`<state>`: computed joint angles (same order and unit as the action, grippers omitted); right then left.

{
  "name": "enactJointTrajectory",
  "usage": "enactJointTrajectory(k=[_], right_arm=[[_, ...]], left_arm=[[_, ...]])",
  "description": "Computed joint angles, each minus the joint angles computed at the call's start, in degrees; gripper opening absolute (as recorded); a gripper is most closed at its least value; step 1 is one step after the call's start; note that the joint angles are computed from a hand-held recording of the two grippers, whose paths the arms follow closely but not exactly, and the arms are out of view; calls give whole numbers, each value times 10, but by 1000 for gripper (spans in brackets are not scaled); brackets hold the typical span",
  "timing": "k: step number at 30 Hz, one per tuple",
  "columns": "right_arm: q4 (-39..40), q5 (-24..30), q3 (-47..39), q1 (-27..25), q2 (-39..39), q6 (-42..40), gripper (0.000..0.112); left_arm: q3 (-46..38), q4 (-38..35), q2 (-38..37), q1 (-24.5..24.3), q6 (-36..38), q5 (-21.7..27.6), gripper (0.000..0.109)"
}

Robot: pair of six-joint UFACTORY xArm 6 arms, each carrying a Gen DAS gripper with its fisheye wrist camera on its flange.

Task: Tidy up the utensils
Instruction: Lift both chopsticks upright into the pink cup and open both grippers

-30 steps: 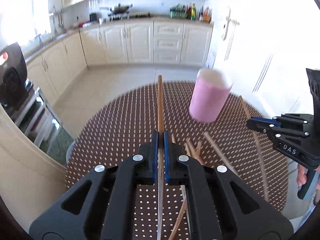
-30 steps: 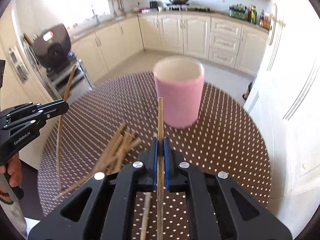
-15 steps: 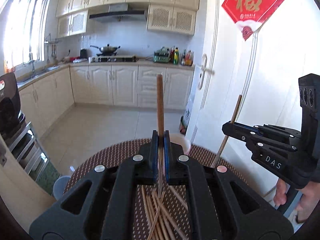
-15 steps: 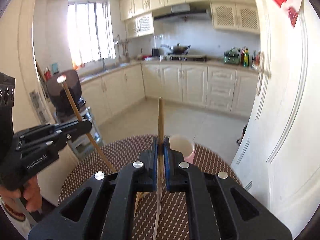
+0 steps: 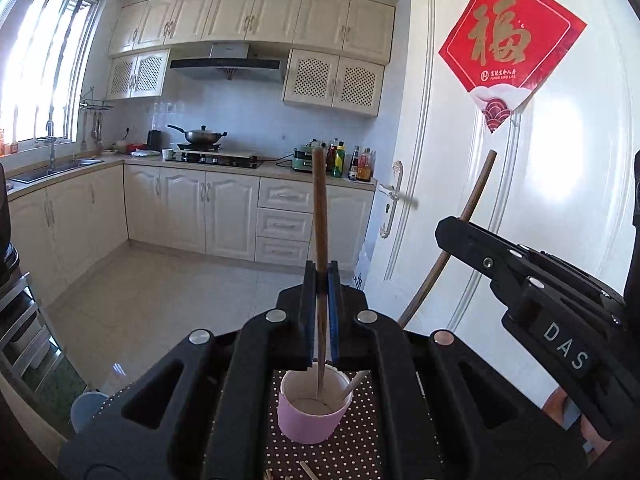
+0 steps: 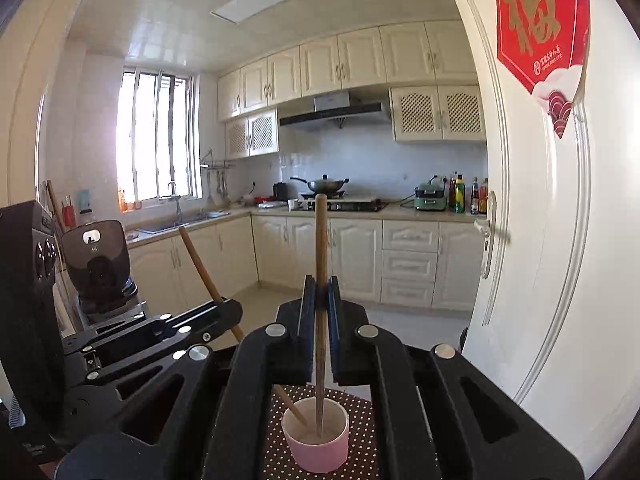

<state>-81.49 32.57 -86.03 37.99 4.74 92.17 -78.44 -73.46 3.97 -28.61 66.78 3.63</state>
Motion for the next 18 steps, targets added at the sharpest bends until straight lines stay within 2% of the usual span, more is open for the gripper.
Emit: enactJointTrajectory(k=[7,15,18], right_arm=[[49,-26,1,-18,32,-18,4],[102,-34,17,-27,38,-38,5],[120,-35,23,-26,37,-50,5]], left_arm=[[12,44,27,-2,-15,9,6],[28,171,39,17,-135,33,7],[33,187,37,20,-146,37,8]])
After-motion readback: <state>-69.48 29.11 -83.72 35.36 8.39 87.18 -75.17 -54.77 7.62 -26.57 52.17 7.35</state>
